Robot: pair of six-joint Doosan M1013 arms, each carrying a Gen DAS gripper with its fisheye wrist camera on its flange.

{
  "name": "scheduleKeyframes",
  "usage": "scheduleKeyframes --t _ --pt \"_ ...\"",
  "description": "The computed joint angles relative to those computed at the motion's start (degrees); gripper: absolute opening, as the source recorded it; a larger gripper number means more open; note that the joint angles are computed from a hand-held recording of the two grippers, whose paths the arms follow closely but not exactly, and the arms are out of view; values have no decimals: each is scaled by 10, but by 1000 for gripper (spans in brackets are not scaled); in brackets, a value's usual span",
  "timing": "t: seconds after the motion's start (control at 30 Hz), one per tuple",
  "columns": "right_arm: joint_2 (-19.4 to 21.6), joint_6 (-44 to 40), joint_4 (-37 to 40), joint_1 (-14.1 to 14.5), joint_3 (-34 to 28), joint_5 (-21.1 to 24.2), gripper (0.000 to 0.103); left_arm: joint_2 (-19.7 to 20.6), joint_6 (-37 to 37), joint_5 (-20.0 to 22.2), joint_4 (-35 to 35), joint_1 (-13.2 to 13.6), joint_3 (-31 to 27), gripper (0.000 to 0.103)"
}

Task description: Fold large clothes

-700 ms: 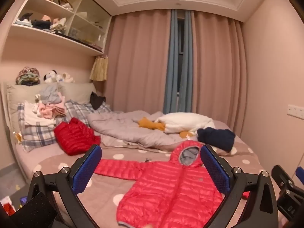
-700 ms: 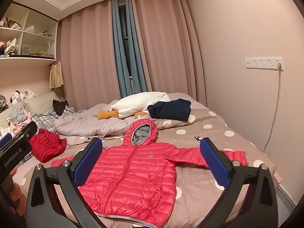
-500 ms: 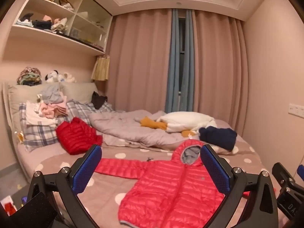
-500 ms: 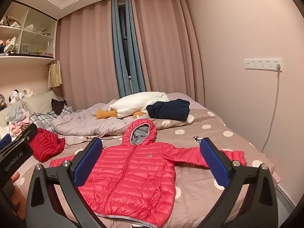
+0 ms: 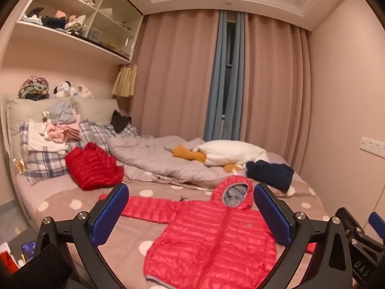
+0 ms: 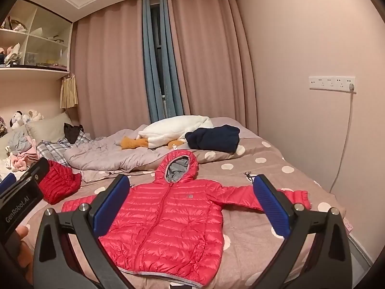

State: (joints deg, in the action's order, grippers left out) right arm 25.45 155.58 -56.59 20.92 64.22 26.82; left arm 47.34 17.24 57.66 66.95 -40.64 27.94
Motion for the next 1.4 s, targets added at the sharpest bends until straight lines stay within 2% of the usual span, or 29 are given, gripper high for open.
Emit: scheduleKeyframes --t 0.23,0.4,0.6,1.07,1.4 --pt "-2 31 -29 3 3 1 103 -9 -21 -13 15 0 20 103" --pt "-3 40 -42 5 6 1 103 -27 -50 -57 24 3 56 103" --pt "-7 59 -58 7 10 4 103 -22 -45 -54 31 0 47 103" --pt "-13 91 -88 7 17 14 103 -33 -69 -62 40 0 65 103" --pt "-15 101 -87 3 21 13 103 -19 -48 -43 34 -3 42 103"
